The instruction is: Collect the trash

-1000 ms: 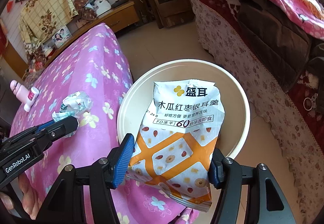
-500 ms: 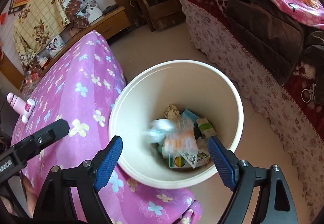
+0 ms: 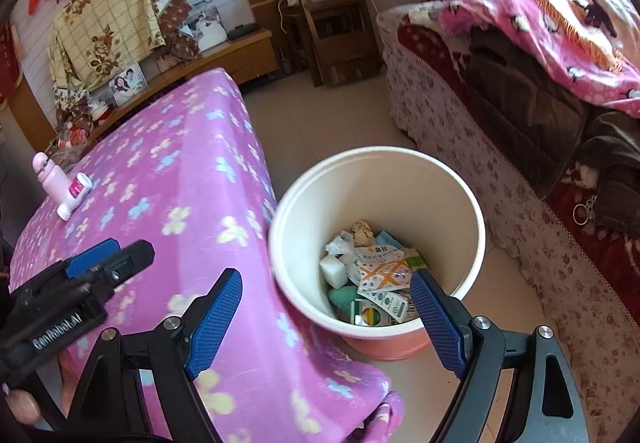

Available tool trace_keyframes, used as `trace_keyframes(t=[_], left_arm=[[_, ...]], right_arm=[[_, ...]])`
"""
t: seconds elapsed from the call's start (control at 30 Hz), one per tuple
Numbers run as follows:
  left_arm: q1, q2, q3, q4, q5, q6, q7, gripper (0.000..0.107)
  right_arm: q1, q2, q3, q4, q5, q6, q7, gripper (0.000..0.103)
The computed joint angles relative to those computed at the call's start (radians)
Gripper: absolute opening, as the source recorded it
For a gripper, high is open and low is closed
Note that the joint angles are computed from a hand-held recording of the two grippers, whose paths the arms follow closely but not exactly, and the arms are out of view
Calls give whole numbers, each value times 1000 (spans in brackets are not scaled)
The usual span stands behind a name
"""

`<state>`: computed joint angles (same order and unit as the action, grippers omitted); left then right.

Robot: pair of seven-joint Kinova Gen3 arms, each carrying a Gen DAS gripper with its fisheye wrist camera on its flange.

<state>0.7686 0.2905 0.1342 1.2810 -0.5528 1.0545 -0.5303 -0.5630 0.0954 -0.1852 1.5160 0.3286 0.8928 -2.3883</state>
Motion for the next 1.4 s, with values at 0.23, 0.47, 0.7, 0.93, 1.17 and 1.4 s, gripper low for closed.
trace_keyframes(t=[0.23,0.47,0.7,0.93,1.17,1.4], left_arm=[[40,-113,30,117,-121,20,125,64],[43,-208,124,200,-262,80,244,64],[43,-263,221,251,-387,164,353,64],[46,-299,290,284,-463,223,422,64],[32,-323,329,306,-478,239,450,64],[29,-331,353,314,-491,253,465,64]], right_arm=[[-114,-20,-46,-18,204,93,-212,84],[-202,-49,-110,-23,383,174,-372,84],[-265,-68,-158,-26,498,239,-462,84],[-317,-75,-200,-24,599,306,-532,84],[-351,-76,-215,-24,639,341,-572,84],[-367,-72,-223,-32,657,365,-575,84]])
